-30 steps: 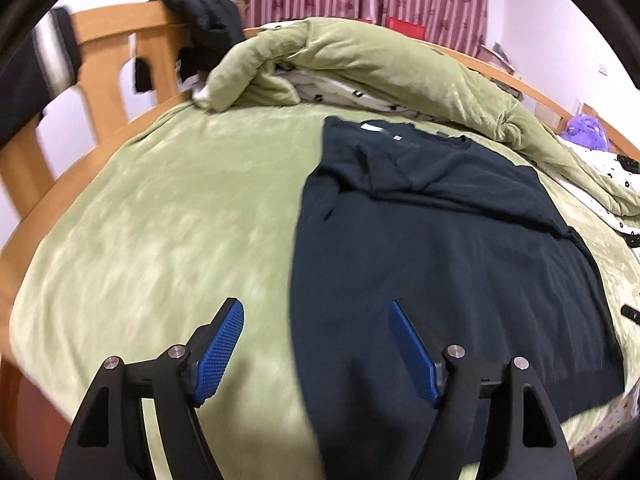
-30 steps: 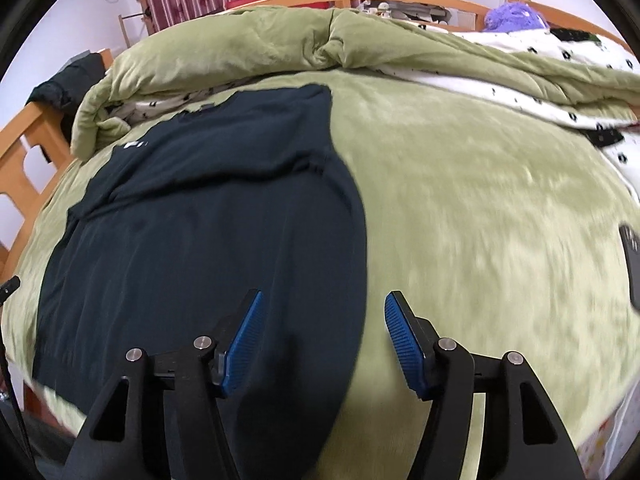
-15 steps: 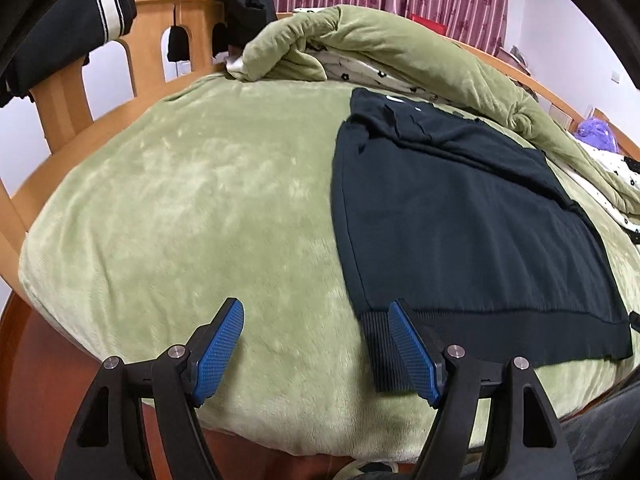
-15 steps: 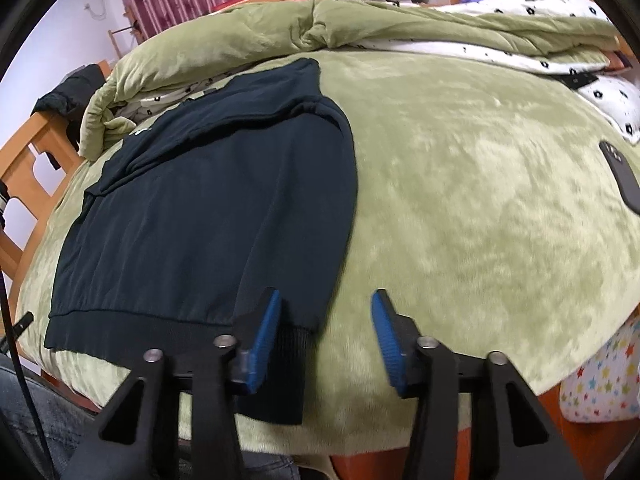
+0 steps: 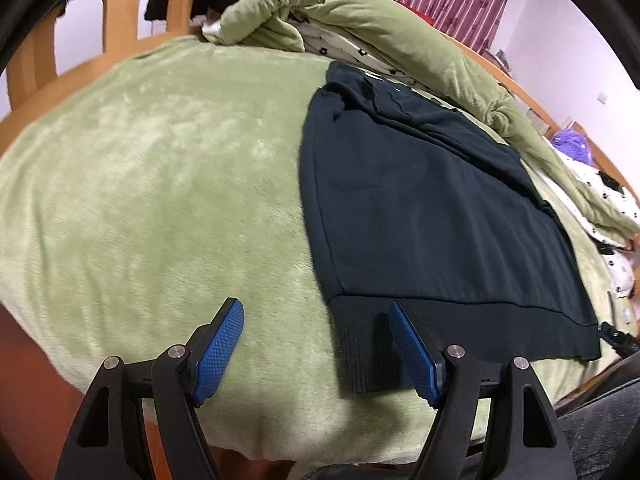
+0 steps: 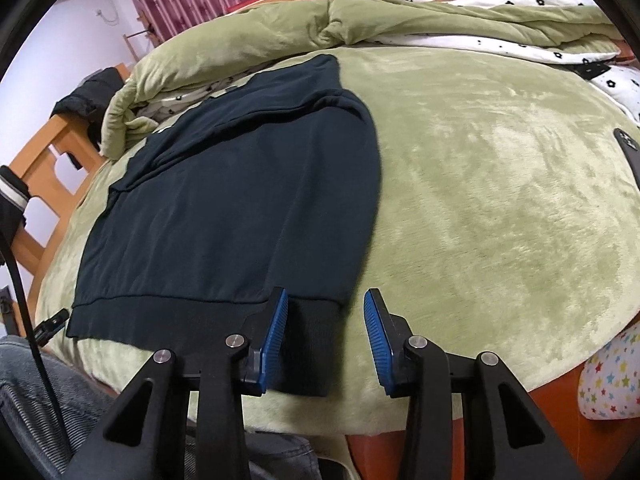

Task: Fold small clothes
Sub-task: 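Move both grippers to the ribbed hem of the black sweatshirt, then close both grippers on the ribbed hem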

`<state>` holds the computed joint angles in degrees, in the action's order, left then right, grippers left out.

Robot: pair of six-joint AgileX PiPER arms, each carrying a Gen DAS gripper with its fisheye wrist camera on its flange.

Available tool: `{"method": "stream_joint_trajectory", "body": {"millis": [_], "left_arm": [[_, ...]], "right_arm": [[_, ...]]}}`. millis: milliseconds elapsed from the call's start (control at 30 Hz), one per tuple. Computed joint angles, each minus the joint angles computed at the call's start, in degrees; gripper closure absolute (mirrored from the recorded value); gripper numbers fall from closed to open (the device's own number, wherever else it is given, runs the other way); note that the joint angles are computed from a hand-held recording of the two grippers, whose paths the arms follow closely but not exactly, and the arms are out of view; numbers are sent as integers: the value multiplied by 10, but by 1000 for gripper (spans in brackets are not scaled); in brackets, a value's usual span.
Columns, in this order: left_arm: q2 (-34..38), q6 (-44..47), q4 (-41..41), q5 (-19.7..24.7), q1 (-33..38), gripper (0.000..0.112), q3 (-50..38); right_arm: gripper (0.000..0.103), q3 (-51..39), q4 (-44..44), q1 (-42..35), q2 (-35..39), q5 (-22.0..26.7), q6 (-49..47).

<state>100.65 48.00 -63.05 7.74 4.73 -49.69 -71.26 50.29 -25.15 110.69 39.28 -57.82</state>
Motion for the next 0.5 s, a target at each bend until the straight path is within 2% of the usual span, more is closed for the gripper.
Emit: {"method": "stream_joint_trajectory", "body": {"millis": [133,333,433,500], "left_arm": [[14,46,-44,15,-1,40,-11],[32,69,-64,31,-12,41,-31],[44,46,-44,28,-26,42,-46],[49,19,-14,29,-30,48,-56]], "right_arm": [[63,-2,-1,8,9,6,-3],[63,-23,3,7,48,30,11],[63,-26,6,9,55,36,11],[63,-32,0,16,59,33,20]]}}
